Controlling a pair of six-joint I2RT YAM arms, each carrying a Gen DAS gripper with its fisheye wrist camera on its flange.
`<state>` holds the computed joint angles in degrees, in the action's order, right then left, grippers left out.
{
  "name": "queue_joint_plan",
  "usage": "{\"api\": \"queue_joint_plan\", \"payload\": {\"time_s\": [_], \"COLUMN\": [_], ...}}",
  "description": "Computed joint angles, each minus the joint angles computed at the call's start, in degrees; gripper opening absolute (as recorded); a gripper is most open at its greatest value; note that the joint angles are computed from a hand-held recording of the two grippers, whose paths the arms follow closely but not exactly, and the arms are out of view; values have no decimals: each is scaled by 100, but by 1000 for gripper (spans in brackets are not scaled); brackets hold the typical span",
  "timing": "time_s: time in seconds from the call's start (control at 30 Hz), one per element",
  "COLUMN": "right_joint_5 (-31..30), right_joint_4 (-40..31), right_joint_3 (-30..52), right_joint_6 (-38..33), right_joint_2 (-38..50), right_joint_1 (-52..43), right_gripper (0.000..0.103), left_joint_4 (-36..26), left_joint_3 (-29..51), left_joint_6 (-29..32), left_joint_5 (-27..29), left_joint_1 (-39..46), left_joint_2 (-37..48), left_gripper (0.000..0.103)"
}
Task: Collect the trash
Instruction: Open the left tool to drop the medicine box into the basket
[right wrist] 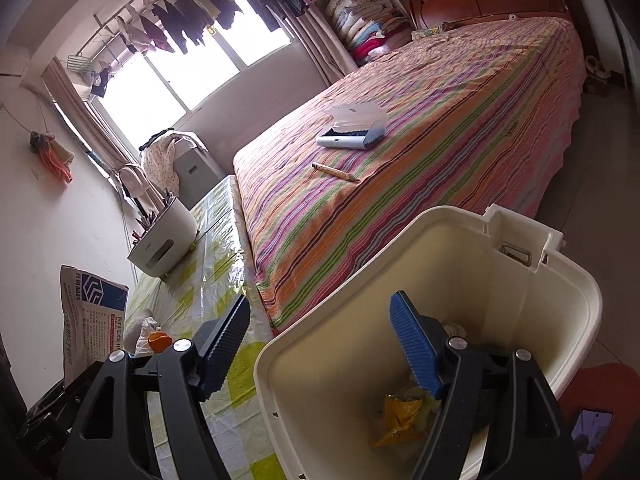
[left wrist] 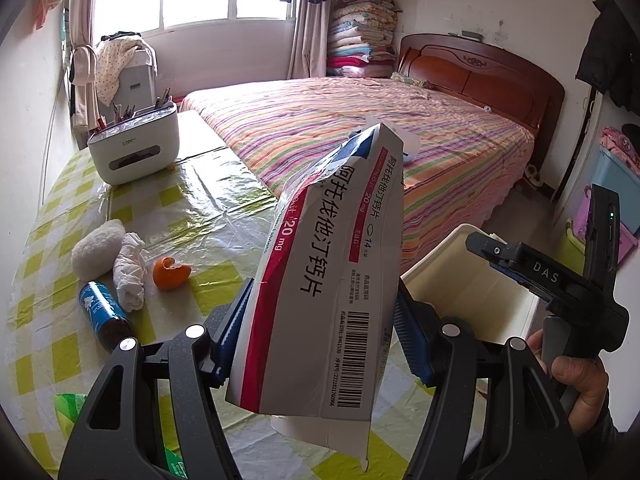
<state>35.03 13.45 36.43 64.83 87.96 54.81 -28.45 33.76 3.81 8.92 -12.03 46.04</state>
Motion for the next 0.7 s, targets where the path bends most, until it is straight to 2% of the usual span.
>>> {"api": "queue_joint_plan", "payload": {"time_s": [0.33, 0.5, 0.7], "right_joint_5": [893, 1350, 1536], "right_joint_4": [471, 717, 937], "right_joint_3": [-770, -1126, -1460], "right_joint_6": [611, 775, 1002], "right_joint_2": [-726, -1075, -1373], "right_joint_1": [113, 218, 186], "right_gripper": [71, 71, 72], "left_joint_4": [181, 355, 605], "left_joint_3": [33, 134, 328], "left_joint_6": [-423, -771, -1127], "left_joint_5": [-52, -341, -460], "left_joint_1": [-766, -1524, -2139], "left_joint_2": [536, 980, 1650], "left_gripper": [64, 64, 64]}}
